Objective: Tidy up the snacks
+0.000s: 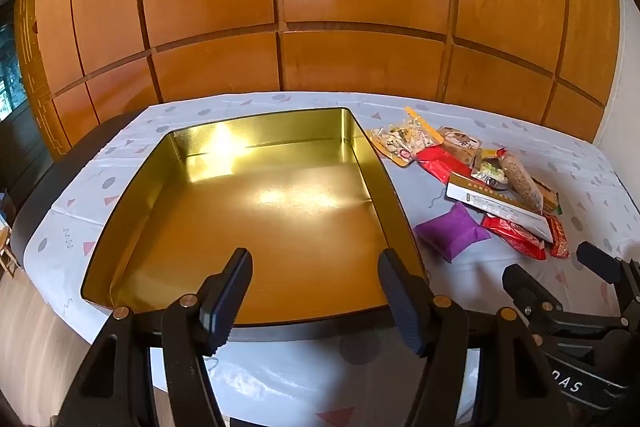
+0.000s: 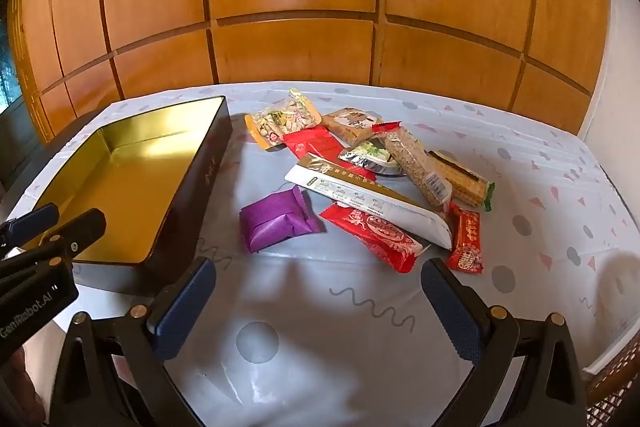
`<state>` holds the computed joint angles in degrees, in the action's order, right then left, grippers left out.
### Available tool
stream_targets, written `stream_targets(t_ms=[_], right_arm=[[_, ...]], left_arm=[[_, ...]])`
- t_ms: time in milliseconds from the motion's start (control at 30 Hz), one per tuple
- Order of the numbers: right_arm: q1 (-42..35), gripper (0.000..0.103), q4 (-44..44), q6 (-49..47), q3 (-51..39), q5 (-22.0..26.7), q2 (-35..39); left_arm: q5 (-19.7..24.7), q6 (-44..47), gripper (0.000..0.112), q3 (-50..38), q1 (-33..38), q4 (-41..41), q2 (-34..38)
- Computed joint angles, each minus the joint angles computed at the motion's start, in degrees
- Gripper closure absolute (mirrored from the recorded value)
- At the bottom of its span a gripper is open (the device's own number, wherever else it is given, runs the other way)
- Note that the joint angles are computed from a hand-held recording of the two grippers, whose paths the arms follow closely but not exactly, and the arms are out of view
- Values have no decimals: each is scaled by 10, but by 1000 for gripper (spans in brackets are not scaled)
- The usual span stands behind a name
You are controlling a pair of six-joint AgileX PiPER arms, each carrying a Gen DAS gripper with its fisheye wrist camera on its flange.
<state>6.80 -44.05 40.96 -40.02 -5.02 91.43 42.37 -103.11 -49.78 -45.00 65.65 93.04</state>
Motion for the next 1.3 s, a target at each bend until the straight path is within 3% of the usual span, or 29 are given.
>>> stream_targets(t_ms=[733,1033,1167,1300], right_arm=[[-12,0,-53,50,-8,0,7],[-12,0,-5,2,-2,-1,1],[-16,0,67,-69,0,-2,-4],[-20,0,-6,5,-2,1,-2]], left_arm=[[-12,7,46,-9,3,-11,1],[-26,23,46,-10,7,-28,-7],[-17,7,46,-8,-1,-6,-5],[-13,8,46,-8,-5,-1,-6]])
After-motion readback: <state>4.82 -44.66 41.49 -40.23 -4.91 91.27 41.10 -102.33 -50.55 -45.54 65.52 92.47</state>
